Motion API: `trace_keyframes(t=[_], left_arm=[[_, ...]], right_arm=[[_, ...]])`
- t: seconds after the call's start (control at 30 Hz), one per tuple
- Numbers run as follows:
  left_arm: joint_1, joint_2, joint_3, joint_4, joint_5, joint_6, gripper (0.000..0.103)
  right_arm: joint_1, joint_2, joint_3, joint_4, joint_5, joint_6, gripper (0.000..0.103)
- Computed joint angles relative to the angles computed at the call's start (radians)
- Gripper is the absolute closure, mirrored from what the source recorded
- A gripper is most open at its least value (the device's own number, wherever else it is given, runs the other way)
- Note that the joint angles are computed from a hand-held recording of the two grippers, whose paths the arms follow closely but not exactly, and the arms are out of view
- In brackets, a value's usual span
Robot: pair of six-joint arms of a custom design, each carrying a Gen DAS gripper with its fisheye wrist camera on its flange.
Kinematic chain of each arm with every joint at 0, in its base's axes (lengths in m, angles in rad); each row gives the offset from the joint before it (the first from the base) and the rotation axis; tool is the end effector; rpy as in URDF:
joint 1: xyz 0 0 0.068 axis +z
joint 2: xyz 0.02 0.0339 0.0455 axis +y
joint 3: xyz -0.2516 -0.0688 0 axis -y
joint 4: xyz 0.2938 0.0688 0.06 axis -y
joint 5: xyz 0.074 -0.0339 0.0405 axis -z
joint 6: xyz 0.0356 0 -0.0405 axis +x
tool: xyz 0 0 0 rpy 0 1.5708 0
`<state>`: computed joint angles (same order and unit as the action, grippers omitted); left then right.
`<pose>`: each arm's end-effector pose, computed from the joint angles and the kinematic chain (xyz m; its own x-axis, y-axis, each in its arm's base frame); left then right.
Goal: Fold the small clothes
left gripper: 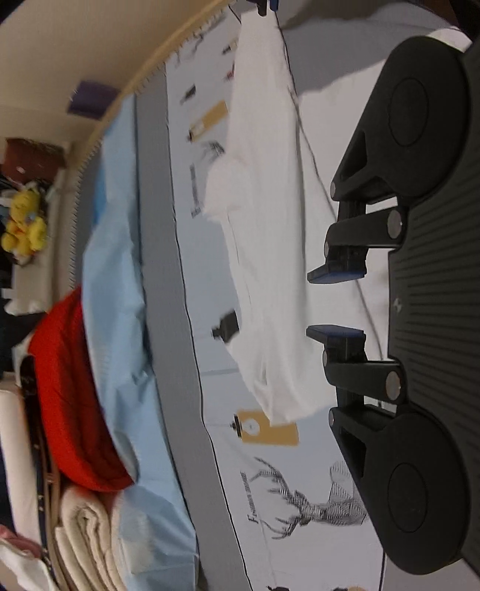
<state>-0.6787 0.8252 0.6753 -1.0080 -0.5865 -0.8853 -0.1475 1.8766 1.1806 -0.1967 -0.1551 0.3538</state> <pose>0.1606 -0.1042 0.2189 -0.7223 -0.2458 -0.6464 -0.3303 0.9438 0.0103 0.4243 -0.0575 0.1261 -0.7055 0.4509 -0.5468 0.3132 0.8904 0.3302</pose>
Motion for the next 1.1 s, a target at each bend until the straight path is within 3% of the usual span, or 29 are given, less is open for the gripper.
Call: trace_keyframes(t=[0.1,0.13,0.2,0.33,0.43,0.53,0.57,0.6,0.63,0.67,0.77,0.9,1.1], left_arm=[[-0.080,0.096,-0.011,0.047,-0.020,-0.087,0.076],[-0.074,0.151,-0.004,0.078,-0.006,-0.072,0.076],[-0.063,0.237,0.006,0.156,-0.023,-0.011,0.076],[-0.028,0.262,-0.037,0.297,-0.045,0.113,0.076],[0.016,0.263,-0.061,0.325,-0.024,0.147,0.076],[0.065,0.235,-0.093,0.345,0.002,0.182,0.076],[0.079,0.223,-0.103,0.344,0.006,0.191,0.076],[0.087,0.199,-0.114,0.331,0.005,0.197,0.076],[0.094,0.180,-0.121,0.322,0.003,0.200,0.076],[0.101,0.159,-0.129,0.314,0.002,0.203,0.076],[0.120,0.095,-0.151,0.287,0.000,0.205,0.076],[0.136,0.039,-0.165,0.239,-0.005,0.197,0.076],[0.172,-0.063,-0.184,0.161,-0.004,0.177,0.076]], right_arm=[[-0.067,0.070,0.028,0.063,-0.001,0.063,0.072],[-0.086,0.100,0.045,0.071,-0.003,0.087,0.062],[-0.114,0.163,0.085,0.074,-0.005,0.125,0.053],[-0.124,0.263,0.139,0.120,0.015,0.129,0.050],[-0.104,0.282,0.147,0.171,0.028,0.133,0.039],[-0.090,0.306,0.166,0.202,0.033,0.130,0.039],[-0.083,0.312,0.170,0.213,0.046,0.127,0.042],[-0.078,0.320,0.181,0.216,0.059,0.124,0.058],[-0.073,0.328,0.188,0.222,0.071,0.126,0.089],[-0.074,0.332,0.194,0.220,0.062,0.138,0.099],[-0.063,0.304,0.156,0.277,0.079,0.187,0.099],[0.014,0.199,0.071,0.372,0.161,0.154,0.100],[0.254,-0.042,-0.078,0.488,0.147,-0.017,0.100]])
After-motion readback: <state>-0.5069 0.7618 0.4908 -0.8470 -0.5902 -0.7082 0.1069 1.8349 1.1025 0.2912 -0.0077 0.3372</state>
